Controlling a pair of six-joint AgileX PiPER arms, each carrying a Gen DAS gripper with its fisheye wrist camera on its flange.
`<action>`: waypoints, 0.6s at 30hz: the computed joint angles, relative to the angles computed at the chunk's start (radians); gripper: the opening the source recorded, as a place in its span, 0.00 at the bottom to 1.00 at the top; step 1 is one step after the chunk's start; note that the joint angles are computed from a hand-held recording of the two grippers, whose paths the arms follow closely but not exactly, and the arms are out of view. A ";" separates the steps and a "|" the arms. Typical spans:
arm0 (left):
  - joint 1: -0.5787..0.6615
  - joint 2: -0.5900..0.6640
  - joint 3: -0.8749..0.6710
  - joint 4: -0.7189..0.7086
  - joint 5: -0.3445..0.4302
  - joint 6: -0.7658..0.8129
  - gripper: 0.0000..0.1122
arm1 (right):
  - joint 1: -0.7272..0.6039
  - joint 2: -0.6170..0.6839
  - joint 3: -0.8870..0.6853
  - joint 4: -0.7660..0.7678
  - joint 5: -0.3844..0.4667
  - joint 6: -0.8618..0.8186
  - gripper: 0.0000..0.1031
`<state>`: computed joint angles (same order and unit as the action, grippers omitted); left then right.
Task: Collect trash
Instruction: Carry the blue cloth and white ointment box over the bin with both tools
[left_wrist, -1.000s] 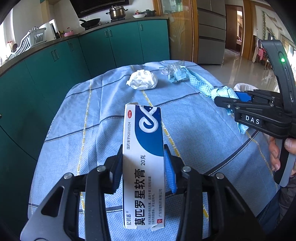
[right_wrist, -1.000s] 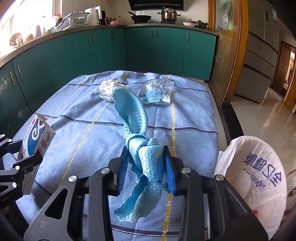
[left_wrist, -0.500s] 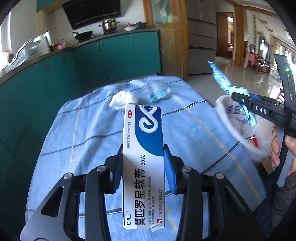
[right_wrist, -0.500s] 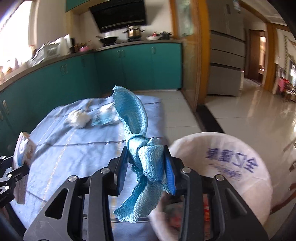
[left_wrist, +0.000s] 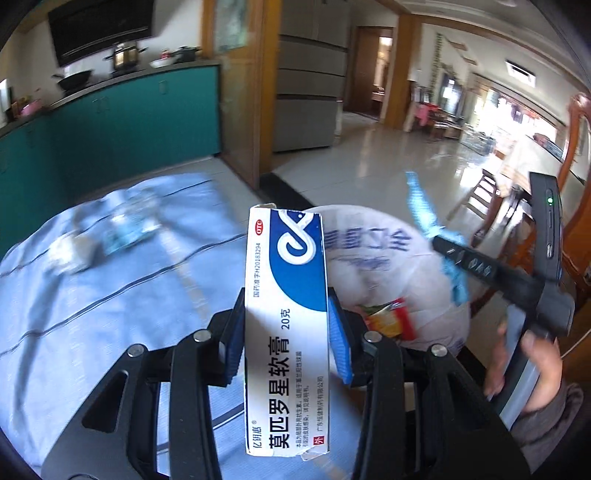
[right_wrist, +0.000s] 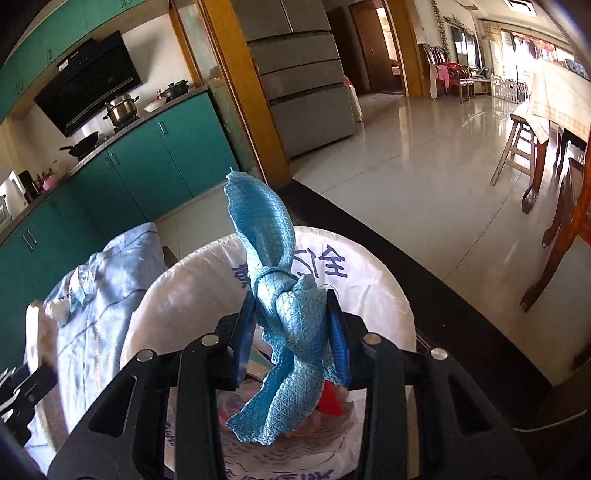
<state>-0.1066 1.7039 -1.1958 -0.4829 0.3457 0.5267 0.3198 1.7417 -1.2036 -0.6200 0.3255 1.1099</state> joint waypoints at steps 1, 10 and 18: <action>-0.027 0.025 -0.021 0.006 -0.005 -0.010 0.36 | 0.000 0.003 -0.002 -0.001 -0.001 0.001 0.36; -0.184 0.122 -0.083 0.350 -0.090 -0.358 0.39 | -0.011 0.023 -0.022 0.052 0.011 -0.028 0.36; -0.175 0.076 -0.040 0.463 -0.122 -0.441 0.54 | 0.017 0.048 -0.061 0.068 0.026 -0.072 0.36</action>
<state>-0.2815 1.7802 -1.2354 -0.0201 0.2241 0.0853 0.3367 1.7900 -1.2650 -0.5518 0.3515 1.0377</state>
